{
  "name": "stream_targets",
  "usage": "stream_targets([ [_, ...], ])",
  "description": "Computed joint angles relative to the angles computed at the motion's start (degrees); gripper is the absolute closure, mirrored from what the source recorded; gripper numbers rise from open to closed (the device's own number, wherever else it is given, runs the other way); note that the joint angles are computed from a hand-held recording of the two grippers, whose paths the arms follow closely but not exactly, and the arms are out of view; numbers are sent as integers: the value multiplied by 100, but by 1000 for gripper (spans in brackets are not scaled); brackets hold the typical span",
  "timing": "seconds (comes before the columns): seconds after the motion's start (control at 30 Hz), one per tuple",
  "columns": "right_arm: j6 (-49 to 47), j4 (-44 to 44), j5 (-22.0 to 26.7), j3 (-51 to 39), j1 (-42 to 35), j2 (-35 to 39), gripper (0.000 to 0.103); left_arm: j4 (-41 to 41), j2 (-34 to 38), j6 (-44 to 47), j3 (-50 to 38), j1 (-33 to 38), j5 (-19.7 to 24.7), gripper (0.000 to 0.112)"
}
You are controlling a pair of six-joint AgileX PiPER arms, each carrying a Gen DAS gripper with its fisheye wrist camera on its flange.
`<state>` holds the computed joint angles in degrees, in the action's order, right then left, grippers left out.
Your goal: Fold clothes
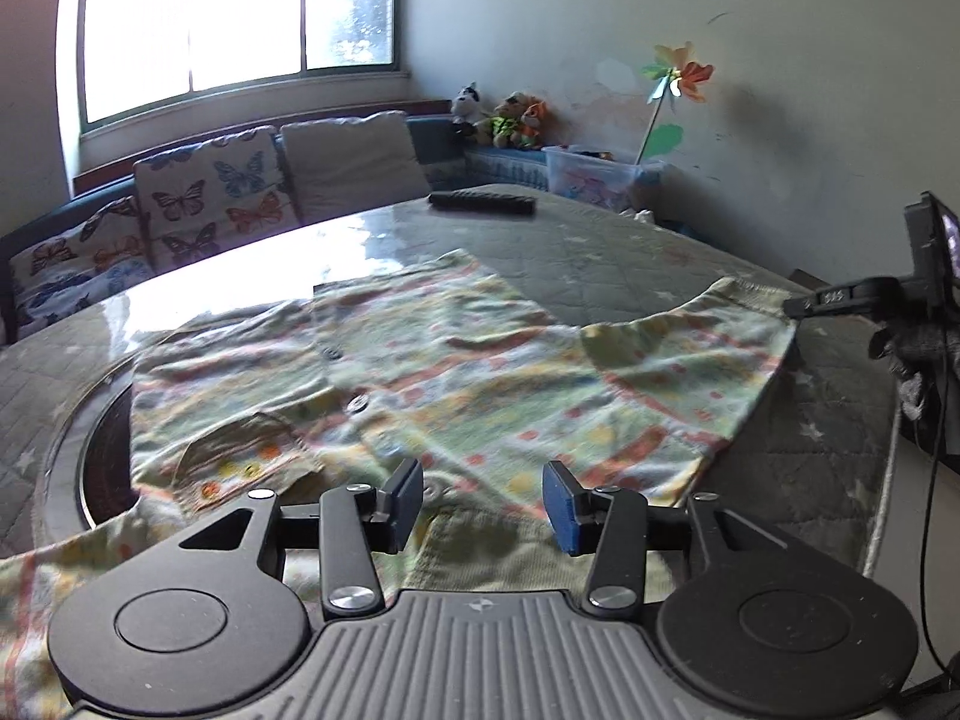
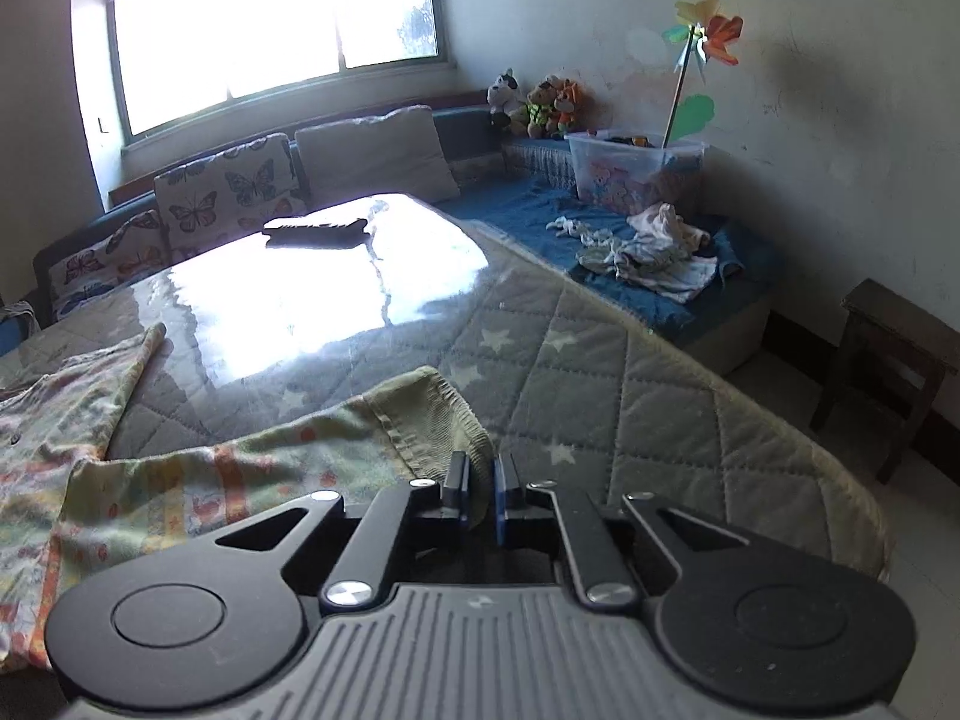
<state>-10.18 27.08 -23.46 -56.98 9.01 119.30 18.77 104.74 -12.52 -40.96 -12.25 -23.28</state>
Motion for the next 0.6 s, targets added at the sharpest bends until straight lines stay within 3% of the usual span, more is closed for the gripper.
stream_targets([
  [0.17, -314, 351, 117, -226, 25, 137, 97, -215, 149, 267, 110, 46, 0, 65],
  [0.3, -23, 136, -90, -23, 92, -67, 97, -211, 138, 289, 183, 85, -16, 65],
  [0.6, 2139, -2630, -19, 116, 483, -1286, 97, -197, 7, 152, 291, 194, -216, 65],
])
